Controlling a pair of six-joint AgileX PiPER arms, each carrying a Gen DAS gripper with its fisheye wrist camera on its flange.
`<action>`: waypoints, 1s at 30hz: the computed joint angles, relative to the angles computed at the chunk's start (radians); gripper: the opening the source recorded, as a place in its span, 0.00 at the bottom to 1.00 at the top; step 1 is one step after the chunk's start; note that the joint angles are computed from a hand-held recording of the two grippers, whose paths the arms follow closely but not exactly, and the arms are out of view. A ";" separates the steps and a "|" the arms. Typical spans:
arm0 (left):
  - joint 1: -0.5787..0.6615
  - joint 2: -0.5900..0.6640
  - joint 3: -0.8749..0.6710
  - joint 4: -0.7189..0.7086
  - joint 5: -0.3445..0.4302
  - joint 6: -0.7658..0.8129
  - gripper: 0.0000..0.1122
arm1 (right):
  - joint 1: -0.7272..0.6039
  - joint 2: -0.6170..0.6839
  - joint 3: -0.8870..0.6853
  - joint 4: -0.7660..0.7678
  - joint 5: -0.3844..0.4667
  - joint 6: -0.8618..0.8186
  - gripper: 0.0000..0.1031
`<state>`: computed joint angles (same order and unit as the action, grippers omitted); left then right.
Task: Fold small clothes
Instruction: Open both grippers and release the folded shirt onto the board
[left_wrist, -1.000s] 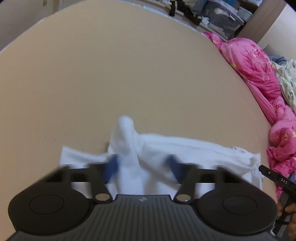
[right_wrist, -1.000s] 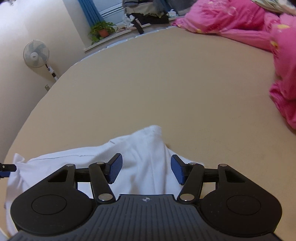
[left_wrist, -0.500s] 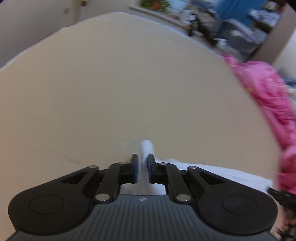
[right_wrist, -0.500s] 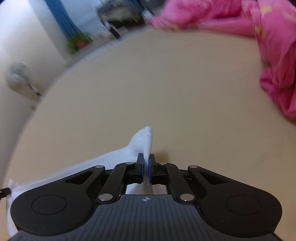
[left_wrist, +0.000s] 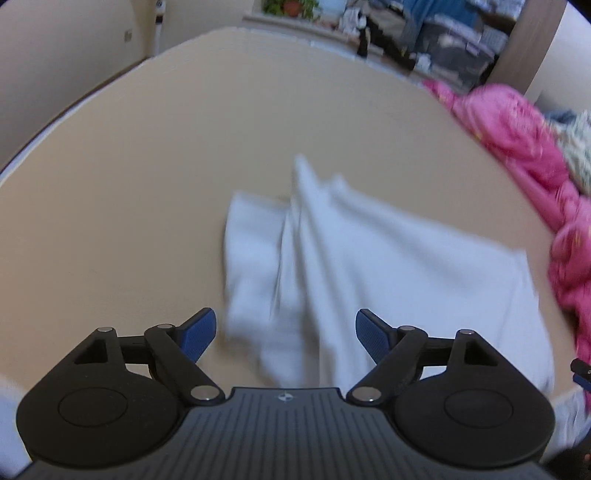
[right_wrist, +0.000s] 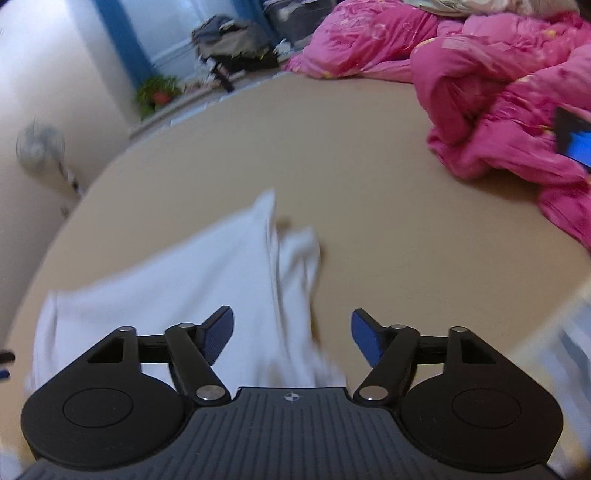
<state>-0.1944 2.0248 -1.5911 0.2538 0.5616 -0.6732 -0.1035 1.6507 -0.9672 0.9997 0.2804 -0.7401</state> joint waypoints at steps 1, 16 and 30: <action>-0.023 -0.035 0.071 0.031 -0.016 -0.035 0.77 | 0.008 -0.047 0.058 -0.027 -0.007 0.022 0.72; -0.239 -0.305 0.521 0.466 -0.034 -0.529 0.77 | 0.149 -0.347 0.321 -0.161 -0.084 0.041 0.73; -0.283 -0.280 0.543 0.642 -0.006 -0.670 0.77 | 0.141 -0.313 0.331 0.122 -0.106 -0.207 0.74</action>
<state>-0.4772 1.7445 -1.0481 0.8957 0.5555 -1.3431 0.0378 1.3380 -0.6366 1.1220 0.1742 -0.9475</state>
